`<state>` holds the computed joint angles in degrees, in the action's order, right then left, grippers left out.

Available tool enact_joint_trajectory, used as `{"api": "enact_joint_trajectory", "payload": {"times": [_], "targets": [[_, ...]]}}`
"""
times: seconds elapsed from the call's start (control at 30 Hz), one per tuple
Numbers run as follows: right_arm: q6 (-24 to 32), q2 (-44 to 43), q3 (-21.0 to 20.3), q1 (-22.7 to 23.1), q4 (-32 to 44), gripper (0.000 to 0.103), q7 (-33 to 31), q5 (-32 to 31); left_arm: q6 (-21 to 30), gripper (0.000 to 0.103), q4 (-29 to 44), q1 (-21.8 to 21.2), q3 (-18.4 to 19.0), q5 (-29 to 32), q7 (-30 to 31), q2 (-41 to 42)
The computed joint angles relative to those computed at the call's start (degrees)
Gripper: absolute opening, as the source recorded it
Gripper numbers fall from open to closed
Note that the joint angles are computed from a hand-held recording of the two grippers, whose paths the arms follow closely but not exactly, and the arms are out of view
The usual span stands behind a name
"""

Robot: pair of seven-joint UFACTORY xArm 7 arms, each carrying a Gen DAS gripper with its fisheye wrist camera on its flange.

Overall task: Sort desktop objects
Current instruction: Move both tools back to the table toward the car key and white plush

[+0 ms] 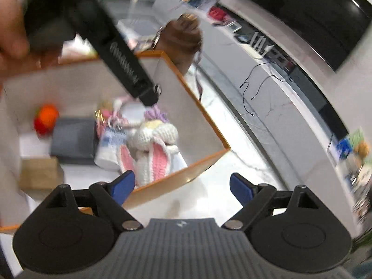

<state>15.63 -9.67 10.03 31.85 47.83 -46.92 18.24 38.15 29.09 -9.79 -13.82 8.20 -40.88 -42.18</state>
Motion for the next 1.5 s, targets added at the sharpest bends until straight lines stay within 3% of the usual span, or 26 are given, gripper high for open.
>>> {"api": "enact_joint_trajectory", "payload": {"times": [0.2, 0.57, 0.83, 1.0, 1.07, 1.17, 1.3, 1.4, 1.5], "targets": [[-2.83, -8.51, -4.57, 2.14, -10.59, 0.090, 0.44, 6.71, -0.93, 0.068, 2.22, -1.29, -2.44, 0.84, -0.99, 3.04], [-6.35, -14.71, -11.10, 0.10, -20.89, 0.090, 5.88, 4.93, -8.29, 0.068, 7.52, -3.67, -6.88, 5.48, -4.74, 11.68], [-9.88, -15.51, -17.29, -0.84, -22.80, 0.090, 7.53, 3.39, -16.19, 0.068, 12.83, -3.23, -11.18, 10.88, -14.06, 20.99], [-12.05, -14.61, -19.63, -1.70, -22.39, 0.090, 9.97, 3.33, -11.44, 0.068, 18.37, -4.67, -13.82, 19.25, -17.63, 28.89], [-13.82, -13.10, -22.52, 0.69, -21.77, 0.090, 11.50, 5.72, -8.02, 0.068, 20.72, -5.64, -14.77, 23.14, -18.88, 32.12], [-15.71, -10.19, -31.65, 10.40, -19.74, 0.090, 9.96, 10.91, -5.44, 0.068, 22.24, -8.47, -13.34, 22.66, -16.89, 35.19], [-16.57, -5.97, -39.81, 21.48, -16.50, 0.089, 4.44, 16.51, -2.62, 0.068, 22.70, -11.92, -11.32, 22.44, -15.93, 37.28], [-17.41, -2.48, -43.34, 27.70, -14.17, 0.089, -0.14, 21.41, -1.78, 0.068, 22.76, -14.09, -9.51, 22.73, -16.20, 38.63], [-18.72, 1.39, -43.58, 29.80, -12.07, 0.089, -2.97, 24.66, -1.91, 0.068, 22.30, -16.11, -7.46, 22.66, -17.20, 39.20]]}}
